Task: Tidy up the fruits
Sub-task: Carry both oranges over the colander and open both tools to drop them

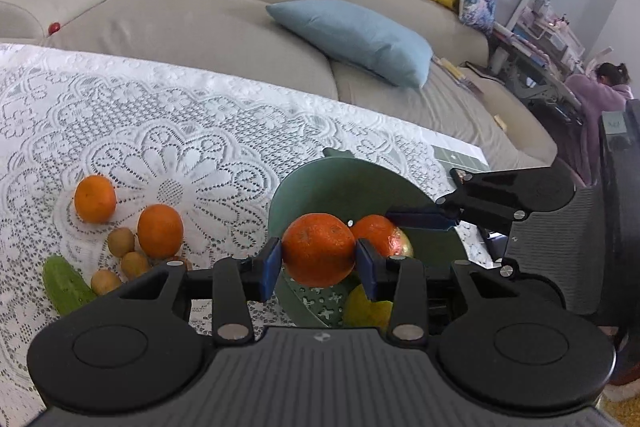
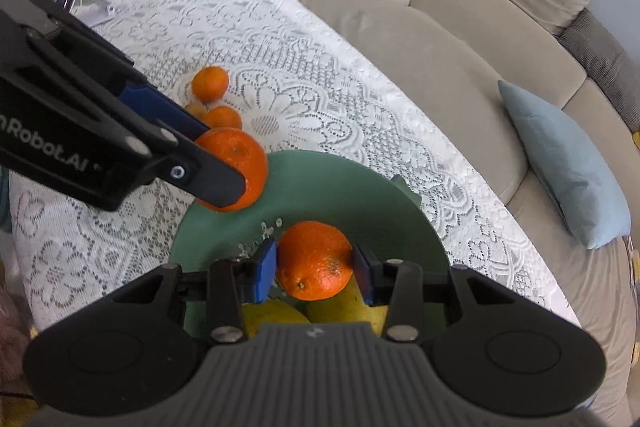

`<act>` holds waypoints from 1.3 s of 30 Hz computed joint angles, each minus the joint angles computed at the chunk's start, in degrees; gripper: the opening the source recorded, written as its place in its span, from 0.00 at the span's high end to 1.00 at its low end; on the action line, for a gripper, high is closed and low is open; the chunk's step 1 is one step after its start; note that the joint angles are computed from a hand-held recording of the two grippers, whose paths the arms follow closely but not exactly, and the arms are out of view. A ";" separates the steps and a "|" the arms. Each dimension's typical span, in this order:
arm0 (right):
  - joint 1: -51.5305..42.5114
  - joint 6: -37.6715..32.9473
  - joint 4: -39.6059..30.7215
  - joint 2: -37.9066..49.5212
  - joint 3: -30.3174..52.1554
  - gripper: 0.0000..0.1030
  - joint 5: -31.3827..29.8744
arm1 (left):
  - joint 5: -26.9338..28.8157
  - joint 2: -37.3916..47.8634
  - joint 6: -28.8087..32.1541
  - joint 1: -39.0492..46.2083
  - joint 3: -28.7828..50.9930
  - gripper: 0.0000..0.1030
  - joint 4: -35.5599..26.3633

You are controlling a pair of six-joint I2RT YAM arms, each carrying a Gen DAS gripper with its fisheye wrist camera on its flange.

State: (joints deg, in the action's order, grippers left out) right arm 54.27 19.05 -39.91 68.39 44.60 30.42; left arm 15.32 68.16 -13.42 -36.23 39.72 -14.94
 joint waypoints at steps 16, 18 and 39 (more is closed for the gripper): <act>-7.41 -8.99 4.59 0.97 -1.86 0.62 -8.70 | -1.95 13.26 2.12 -3.06 9.75 0.56 -4.99; -7.93 -9.87 5.15 1.24 -1.95 0.62 -9.39 | -2.73 14.19 2.94 -3.41 10.79 0.56 -5.74; -8.99 -11.79 5.48 6.74 0.53 0.63 -12.17 | -0.77 14.88 5.94 -2.09 12.15 0.54 -7.98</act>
